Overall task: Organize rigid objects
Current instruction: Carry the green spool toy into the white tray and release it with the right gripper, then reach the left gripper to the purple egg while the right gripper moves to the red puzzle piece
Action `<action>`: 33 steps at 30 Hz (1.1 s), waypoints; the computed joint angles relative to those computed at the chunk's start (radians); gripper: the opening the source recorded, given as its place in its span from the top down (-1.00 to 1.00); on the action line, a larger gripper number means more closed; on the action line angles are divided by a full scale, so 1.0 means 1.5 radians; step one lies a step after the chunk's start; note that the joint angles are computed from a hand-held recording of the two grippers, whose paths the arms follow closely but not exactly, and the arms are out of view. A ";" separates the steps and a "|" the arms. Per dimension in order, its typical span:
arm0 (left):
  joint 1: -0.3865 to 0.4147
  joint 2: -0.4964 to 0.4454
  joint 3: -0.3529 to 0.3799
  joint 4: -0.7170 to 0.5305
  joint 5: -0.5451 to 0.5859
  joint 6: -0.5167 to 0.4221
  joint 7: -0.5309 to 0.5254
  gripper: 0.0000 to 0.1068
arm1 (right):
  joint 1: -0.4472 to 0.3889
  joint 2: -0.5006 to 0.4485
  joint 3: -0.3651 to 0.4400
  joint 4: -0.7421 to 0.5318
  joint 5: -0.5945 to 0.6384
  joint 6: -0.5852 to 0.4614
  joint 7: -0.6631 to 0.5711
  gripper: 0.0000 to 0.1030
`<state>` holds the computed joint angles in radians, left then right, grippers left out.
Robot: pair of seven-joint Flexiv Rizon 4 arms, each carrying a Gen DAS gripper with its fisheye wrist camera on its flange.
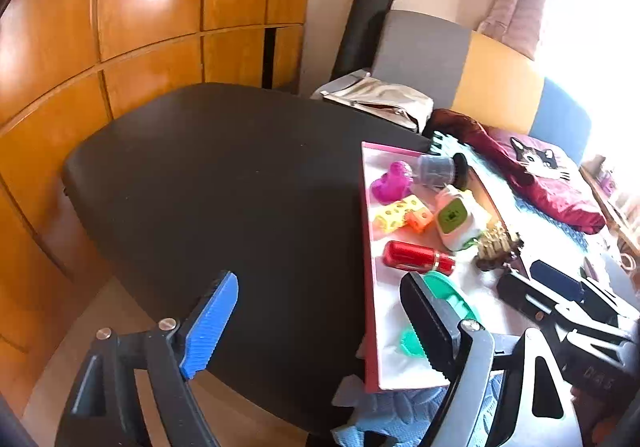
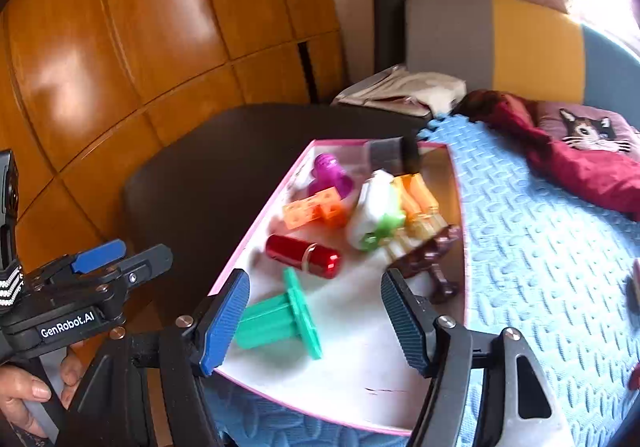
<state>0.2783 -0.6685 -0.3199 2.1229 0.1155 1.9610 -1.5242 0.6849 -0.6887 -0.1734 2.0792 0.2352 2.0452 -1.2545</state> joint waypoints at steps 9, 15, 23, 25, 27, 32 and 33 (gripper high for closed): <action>-0.023 0.013 0.002 0.008 0.012 -0.002 0.020 -0.57 | 0.049 0.013 -0.058 0.034 0.077 0.017 -0.007 -0.35; -0.026 0.017 -0.016 0.005 0.026 -0.010 0.042 -0.57 | 0.074 0.025 -0.099 0.063 0.123 0.028 -0.026 -0.35; -0.031 0.016 -0.058 -0.009 0.042 -0.029 0.095 -0.57 | 0.090 0.047 -0.183 0.106 0.189 0.028 -0.053 -0.35; -0.037 0.018 -0.064 -0.011 0.041 -0.032 0.106 -0.58 | 0.092 0.048 -0.210 0.117 0.203 0.025 -0.058 -0.35; -0.039 0.017 -0.075 -0.015 0.041 -0.037 0.116 -0.58 | 0.094 0.049 -0.234 0.129 0.212 0.018 -0.059 -0.35; -0.059 0.017 -0.090 -0.027 0.038 -0.048 0.145 -0.58 | 0.072 0.042 -0.275 0.158 0.215 0.017 -0.055 -0.35; -0.060 0.016 -0.093 -0.028 0.037 -0.049 0.150 -0.58 | 0.065 0.039 -0.279 0.163 0.215 0.019 -0.052 -0.35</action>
